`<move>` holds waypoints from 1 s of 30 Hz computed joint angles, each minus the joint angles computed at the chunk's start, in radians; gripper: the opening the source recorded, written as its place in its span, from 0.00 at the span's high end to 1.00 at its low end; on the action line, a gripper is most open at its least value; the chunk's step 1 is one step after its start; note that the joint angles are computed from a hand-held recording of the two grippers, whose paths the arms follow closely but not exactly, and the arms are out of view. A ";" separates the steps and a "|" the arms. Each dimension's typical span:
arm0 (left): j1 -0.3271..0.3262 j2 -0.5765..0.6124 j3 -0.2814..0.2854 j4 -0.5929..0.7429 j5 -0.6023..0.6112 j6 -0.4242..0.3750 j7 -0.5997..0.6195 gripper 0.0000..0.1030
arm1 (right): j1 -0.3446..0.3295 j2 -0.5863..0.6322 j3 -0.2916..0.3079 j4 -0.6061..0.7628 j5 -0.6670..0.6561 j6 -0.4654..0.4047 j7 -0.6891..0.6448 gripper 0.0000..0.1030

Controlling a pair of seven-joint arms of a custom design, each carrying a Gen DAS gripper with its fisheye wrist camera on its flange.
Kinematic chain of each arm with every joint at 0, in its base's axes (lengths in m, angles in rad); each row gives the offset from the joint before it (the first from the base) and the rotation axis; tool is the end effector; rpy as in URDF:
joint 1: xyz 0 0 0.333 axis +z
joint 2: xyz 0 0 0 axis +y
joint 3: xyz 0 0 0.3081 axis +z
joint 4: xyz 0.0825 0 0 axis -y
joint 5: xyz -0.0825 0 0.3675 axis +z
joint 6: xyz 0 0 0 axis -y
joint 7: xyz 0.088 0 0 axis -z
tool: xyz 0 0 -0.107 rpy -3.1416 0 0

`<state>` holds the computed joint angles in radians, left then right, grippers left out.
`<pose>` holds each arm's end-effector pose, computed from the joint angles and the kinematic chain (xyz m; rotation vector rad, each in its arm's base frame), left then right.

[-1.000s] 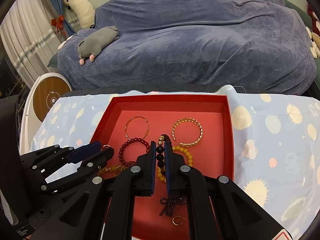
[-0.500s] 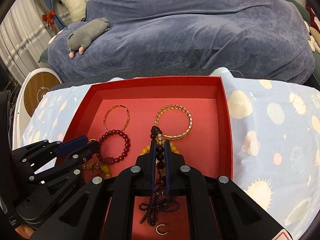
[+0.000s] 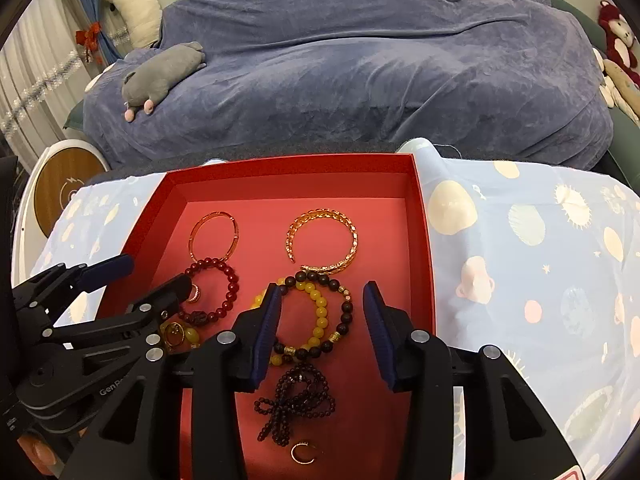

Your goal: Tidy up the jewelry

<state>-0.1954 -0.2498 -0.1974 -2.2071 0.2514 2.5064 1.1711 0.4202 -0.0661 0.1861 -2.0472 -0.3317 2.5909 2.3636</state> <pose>0.4651 -0.2024 0.5416 -1.7186 2.0227 -0.5497 0.4596 0.3290 0.5359 -1.8334 1.7504 -0.4155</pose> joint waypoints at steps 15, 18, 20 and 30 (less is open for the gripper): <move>-0.039 -0.187 0.023 -0.111 -0.089 -0.042 0.023 0.38 | -0.015 -0.169 0.065 -0.122 0.029 -0.042 0.038 0.56; -0.047 -0.229 0.023 -0.134 -0.103 -0.057 0.019 0.38 | -0.019 -0.205 0.084 -0.151 0.046 -0.048 0.048 0.56; -0.056 -0.258 0.026 -0.150 -0.116 -0.065 0.017 0.38 | -0.025 -0.228 0.101 -0.165 0.046 -0.058 0.063 0.56; -0.093 -0.384 0.036 -0.239 -0.157 -0.108 -0.005 0.38 | -0.033 -0.325 0.159 -0.236 0.067 -0.089 0.114 0.56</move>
